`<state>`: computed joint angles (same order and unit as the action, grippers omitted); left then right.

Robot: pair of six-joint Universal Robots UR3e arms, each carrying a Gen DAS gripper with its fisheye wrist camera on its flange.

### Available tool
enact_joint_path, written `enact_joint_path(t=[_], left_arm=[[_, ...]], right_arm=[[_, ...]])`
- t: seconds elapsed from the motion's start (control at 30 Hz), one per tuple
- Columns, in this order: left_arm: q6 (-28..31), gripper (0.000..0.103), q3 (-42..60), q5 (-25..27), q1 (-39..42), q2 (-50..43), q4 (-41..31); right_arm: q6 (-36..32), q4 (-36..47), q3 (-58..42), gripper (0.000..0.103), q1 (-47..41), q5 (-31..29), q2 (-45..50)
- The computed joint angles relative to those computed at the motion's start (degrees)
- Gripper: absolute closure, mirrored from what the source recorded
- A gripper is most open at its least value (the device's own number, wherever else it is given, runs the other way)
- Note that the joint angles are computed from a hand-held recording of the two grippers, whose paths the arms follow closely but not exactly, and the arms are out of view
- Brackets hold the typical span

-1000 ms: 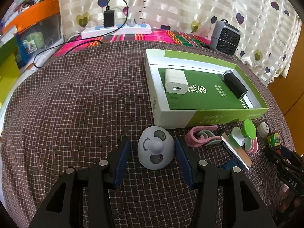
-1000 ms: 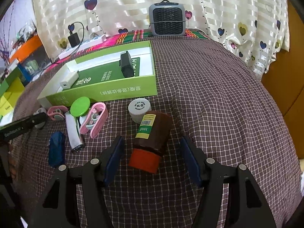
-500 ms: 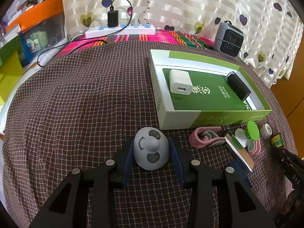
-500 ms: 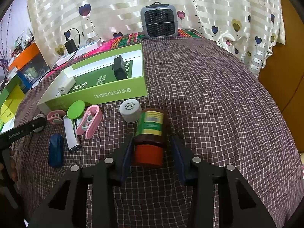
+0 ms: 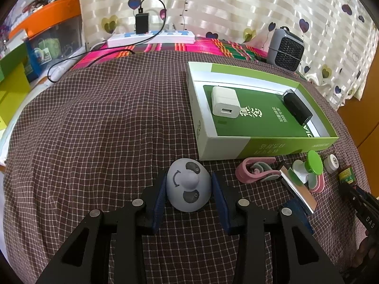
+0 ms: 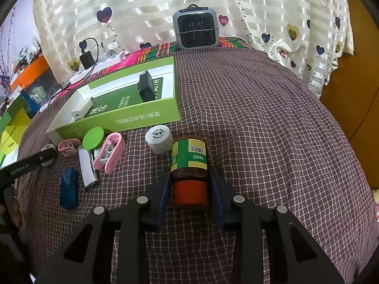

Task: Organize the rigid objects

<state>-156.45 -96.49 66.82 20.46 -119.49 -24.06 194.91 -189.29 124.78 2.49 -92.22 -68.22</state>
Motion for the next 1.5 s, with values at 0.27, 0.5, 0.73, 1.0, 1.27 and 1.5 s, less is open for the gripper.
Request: enact_joint_path(t=[0.27, 0.5, 0.73, 1.0, 1.27, 1.5], left_arm=[[0.25, 0.066, -1.52, -0.62, 0.37, 1.37, 0.3], [0.42, 0.066, -2.69, -1.11, 0.64, 2.61, 0.7], [0.63, 0.066, -3.63, -1.42, 1.04, 4.13, 0.65], [1.52, 0.066, -4.39, -4.19, 1.94, 7.58, -0.69], [1.58, 0.066, -1.87, -6.13, 1.4, 8.23, -2.66], [1.07, 0.066, 3.73, -7.04, -0.34, 5.74, -5.43]], right_arm=[[-0.53, -1.55, 1.41, 0.07, -0.43, 0.36, -0.94], [-1.52, -1.29, 1.22, 0.07, -0.21, 0.84, -1.2], [-2.39, -1.56, 1.78, 0.07, -0.46, 1.45, -2.2], [-4.44, -0.13, 0.69, 0.07, -0.5, 2.17, -4.03], [-7.43, 3.83, -2.92, 0.07, -1.82, 5.84, -5.01], [-9.27, 7.19, -7.3, 0.07, -2.64, 8.68, -4.57]])
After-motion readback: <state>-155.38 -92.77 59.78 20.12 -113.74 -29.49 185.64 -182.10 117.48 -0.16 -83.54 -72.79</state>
